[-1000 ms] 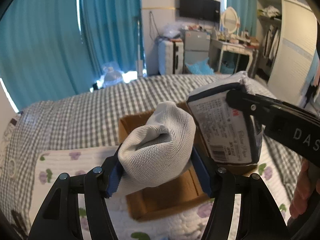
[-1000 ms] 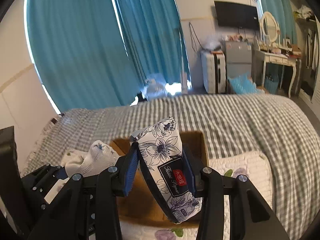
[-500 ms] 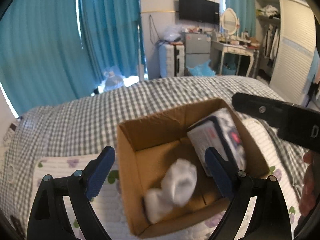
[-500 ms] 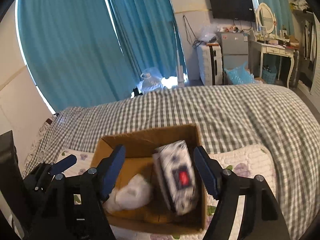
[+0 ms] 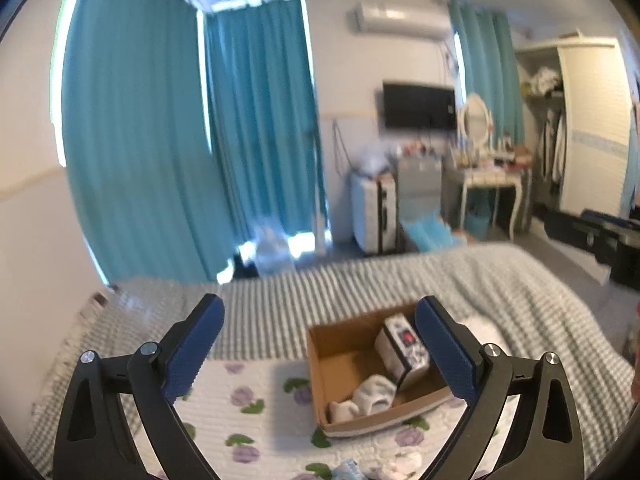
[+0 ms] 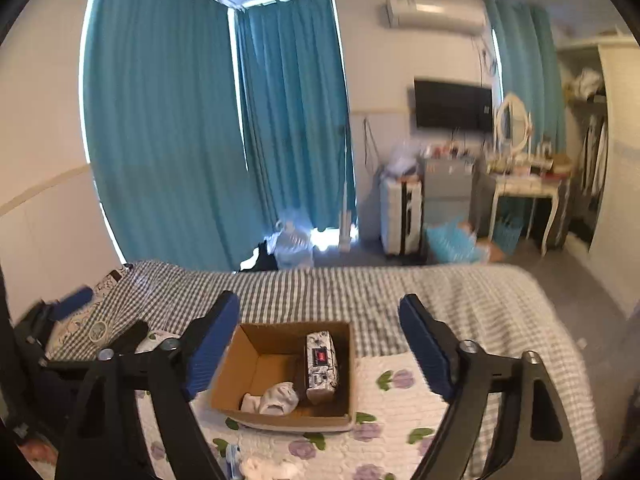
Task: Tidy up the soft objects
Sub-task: 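Return both grippers to the pile and grasp the white cloth with the left gripper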
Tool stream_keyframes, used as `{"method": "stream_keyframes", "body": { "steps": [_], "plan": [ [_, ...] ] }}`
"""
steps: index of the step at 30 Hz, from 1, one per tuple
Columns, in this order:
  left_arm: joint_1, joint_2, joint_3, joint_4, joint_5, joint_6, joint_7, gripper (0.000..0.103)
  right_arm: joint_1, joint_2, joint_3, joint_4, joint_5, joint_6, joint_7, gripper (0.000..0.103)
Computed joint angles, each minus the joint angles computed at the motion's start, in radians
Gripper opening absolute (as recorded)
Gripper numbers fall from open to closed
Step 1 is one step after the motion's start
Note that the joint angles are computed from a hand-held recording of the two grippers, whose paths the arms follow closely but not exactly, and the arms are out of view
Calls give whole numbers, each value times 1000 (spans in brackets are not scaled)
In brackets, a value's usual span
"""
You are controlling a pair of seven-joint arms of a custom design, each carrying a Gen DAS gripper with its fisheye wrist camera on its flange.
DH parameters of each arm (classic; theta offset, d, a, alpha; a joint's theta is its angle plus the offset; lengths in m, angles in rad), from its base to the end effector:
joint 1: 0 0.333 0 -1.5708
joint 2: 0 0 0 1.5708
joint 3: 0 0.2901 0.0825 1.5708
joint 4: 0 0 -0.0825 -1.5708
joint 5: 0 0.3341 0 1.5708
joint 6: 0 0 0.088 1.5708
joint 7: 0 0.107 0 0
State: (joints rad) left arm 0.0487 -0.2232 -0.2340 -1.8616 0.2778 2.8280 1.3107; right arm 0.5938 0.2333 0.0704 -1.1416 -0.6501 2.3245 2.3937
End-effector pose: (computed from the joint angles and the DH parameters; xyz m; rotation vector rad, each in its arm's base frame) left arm 0.4754 -0.1212 0.7297 -1.3487 1.5866 -0.9968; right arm 0.4811 0.3528 0.7551 -1.5332 1.4757 -0.7979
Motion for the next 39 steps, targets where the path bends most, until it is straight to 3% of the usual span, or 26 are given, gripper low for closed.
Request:
{"method": "stream_keyframes", "body": {
  "steps": [2,4,8,11,17,21,29,35,39],
  "plan": [
    [2,-55,2,-30,-10,3,-14,103,20,-54,5,-34,-43,-10,18,99],
    [2,-104,1,-44,-33,-28,-5,103,28,-104,25,-67,-73,-26,23,102],
    [24,-183,-13,-110,-42,-51,13,103,24,-198,78,-159,-119,-59,36,103],
    [2,-229,11,-182,-107,-70,47,103,-3,-264,115,-261,-111,-55,52,103],
    [10,-304,5,-358,-177,-68,75,103,-47,-353,165,-487,-58,4,59,103],
    [34,-311,-32,-483,-182,-54,55,103,-55,-338,174,-599,14,48,44,103],
    [-12,-241,-32,-651,-227,-16,44,102,-41,-252,161,-724,108,124,27,103],
    [-63,-170,-15,-692,-272,8,80,102,-29,-194,141,-755,100,138,82,103],
    [-88,-104,-11,-682,-287,0,103,101,-37,-180,126,-801,170,198,134,103]
  ]
}}
